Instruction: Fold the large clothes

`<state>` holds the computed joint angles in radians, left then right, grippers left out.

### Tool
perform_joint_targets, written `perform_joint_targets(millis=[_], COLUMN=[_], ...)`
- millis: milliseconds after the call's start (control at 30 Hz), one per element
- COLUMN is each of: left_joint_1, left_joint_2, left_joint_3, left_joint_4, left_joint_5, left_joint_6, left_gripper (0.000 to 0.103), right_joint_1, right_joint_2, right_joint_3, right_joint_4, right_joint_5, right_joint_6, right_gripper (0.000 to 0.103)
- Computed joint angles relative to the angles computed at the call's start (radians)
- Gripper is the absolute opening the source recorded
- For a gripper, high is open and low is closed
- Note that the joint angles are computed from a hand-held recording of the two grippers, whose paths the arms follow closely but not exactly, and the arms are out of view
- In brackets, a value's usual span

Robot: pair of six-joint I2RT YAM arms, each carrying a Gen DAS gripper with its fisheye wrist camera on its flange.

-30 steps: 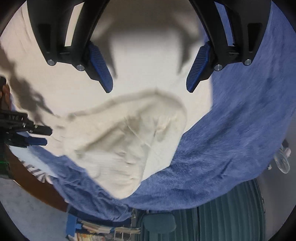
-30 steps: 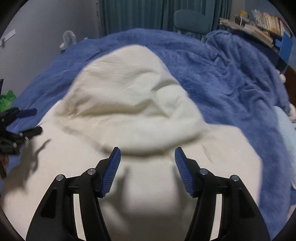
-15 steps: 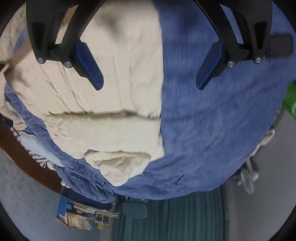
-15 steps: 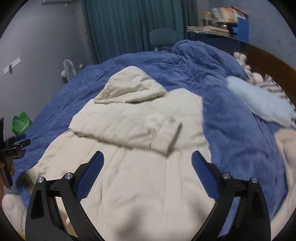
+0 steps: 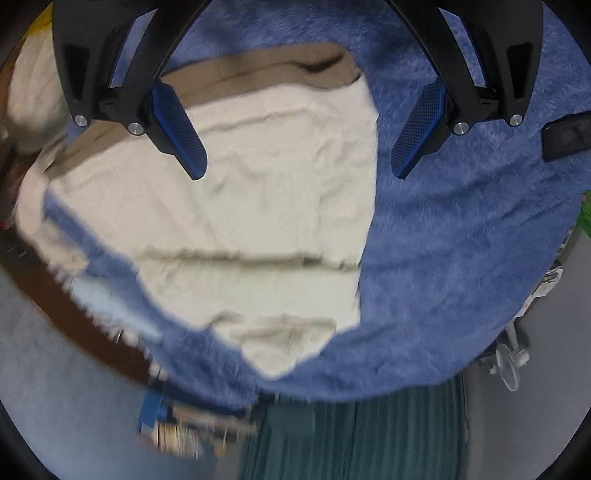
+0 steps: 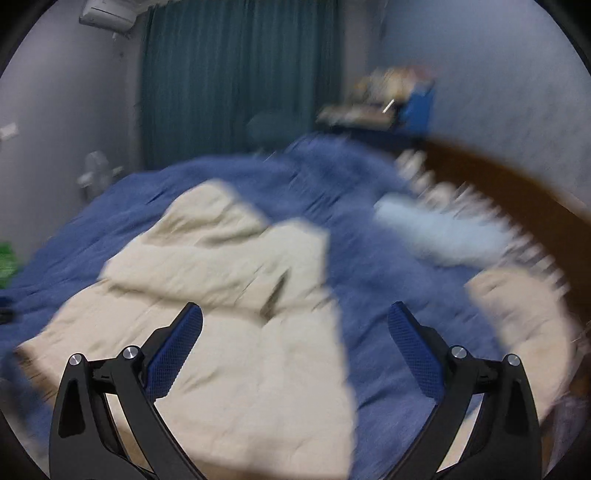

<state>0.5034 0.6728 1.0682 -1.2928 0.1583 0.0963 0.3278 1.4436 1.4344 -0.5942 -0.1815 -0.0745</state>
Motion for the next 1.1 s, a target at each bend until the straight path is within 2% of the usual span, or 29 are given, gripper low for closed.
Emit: perform_joint_targets(millis=[67, 100, 233, 300, 400, 500, 567, 667, 767, 833, 900, 967, 1100], left_joint_1=[-0.047, -0.028, 0.328, 0.432, 0.483, 0.473, 0.448, 0.358, 0.321, 0.350, 0.409, 0.399, 0.379], left_joint_2=[-0.012, -0.022, 0.025, 0.042, 0.081, 0.094, 0.110, 0.104, 0.110, 0.136, 0.155, 0.152, 0.168], left_joint_3=[-0.044, -0.066, -0.115, -0.143, -0.161, -0.185, -0.198, -0.220, -0.231, -0.239, -0.234, -0.238, -0.244], left_joint_4=[0.007, 0.007, -0.024, -0.020, -0.010, 0.007, 0.002, 0.008, -0.017, -0.041, -0.071, -0.073, -0.058], left_joint_5=[-0.086, -0.089, 0.123, 0.160, 0.171, 0.159, 0.158, 0.101, 0.113, 0.157, 0.229, 0.233, 0.233], left_joint_6=[-0.007, 0.013, 0.242, 0.296, 0.306, 0.291, 0.294, 0.273, 0.287, 0.323, 0.384, 0.378, 0.338], left_gripper=[0.095, 0.095, 0.095, 0.095, 0.095, 0.094, 0.088, 0.081, 0.072, 0.062, 0.046, 0.043, 0.043], right_joint_1=[-0.073, -0.095, -0.162, -0.165, -0.151, -0.146, -0.149, -0.158, -0.168, -0.164, -0.159, -0.154, -0.147], right_joint_2=[0.044, 0.065, 0.130, 0.137, 0.142, 0.145, 0.148, 0.184, 0.201, 0.212, 0.195, 0.169, 0.153], right_joint_3=[0.036, 0.045, 0.051, 0.023, -0.031, -0.048, -0.048, -0.018, -0.006, 0.001, -0.017, -0.043, -0.053], right_joint_4=[-0.102, -0.136, -0.242, -0.234, -0.223, -0.240, -0.243, -0.299, -0.335, -0.360, -0.345, -0.324, -0.313], right_joint_5=[-0.140, -0.157, -0.157, -0.142, -0.107, -0.081, -0.083, -0.086, -0.119, -0.125, -0.134, -0.150, -0.143], right_joint_6=[-0.012, -0.025, -0.123, -0.136, -0.139, -0.157, -0.152, -0.146, -0.158, -0.170, -0.178, -0.193, -0.196], right_gripper=[0.097, 0.096, 0.096, 0.096, 0.093, 0.082, 0.082, 0.082, 0.079, 0.077, 0.067, 0.060, 0.057])
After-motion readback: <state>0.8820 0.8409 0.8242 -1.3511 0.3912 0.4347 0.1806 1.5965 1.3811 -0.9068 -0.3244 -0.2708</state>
